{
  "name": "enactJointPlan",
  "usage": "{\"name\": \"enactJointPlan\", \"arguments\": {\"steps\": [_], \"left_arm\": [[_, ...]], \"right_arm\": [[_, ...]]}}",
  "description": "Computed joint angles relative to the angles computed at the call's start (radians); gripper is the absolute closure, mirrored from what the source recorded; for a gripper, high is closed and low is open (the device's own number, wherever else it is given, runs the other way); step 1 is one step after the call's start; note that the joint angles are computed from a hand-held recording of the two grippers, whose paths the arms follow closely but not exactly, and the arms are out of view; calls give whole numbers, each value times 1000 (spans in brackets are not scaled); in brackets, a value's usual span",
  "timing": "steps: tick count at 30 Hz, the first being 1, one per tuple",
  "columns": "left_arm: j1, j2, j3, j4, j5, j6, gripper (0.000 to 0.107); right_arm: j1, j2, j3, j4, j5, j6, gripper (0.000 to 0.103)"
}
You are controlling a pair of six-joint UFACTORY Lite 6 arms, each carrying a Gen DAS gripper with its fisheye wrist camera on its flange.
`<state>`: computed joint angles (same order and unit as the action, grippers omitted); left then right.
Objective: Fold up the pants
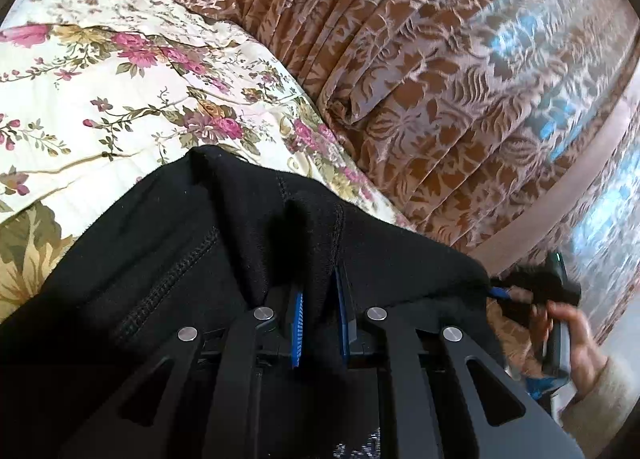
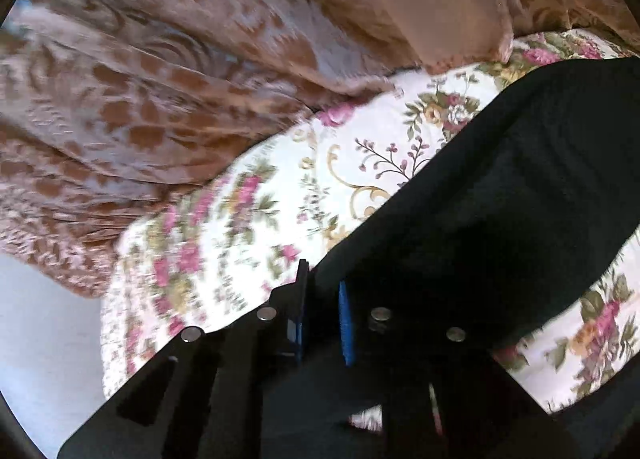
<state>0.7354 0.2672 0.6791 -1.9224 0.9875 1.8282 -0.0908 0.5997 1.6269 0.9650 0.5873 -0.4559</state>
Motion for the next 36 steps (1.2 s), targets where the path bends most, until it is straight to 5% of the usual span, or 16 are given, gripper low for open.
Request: {"name": "enactJointPlan", "arguments": {"steps": [4, 9, 16, 20, 24, 26, 30, 34, 36], "left_arm": [[117, -48, -60, -9, 176, -28, 94], [199, -163, -117, 19, 212, -9, 94], [318, -143, -163, 98, 241, -10, 94], [377, -124, -184, 161, 236, -24, 86], [419, -193, -233, 215, 225, -46, 73], [448, -246, -262, 242, 213, -61, 47], [569, -248, -289, 342, 296, -87, 43], [647, -309, -337, 442, 341, -77, 40], [645, -308, -334, 477, 372, -100, 40]], "right_arm": [[-52, -300, -401, 300, -2, -419, 91], [-99, -708, -911, 633, 31, -885, 91], [-32, -1154, -1431, 959, 23, -1265, 90], [24, -1061, -1540, 1221, 29, -1567, 90], [-18, -808, -1517, 1337, 176, -1762, 90], [-69, -765, -1535, 1315, 246, -1789, 89], [-121, -718, -1568, 1276, 368, -1893, 70], [-64, -785, -1615, 1316, 366, -1962, 44], [-29, -821, -1636, 1351, 353, -1987, 39]]}}
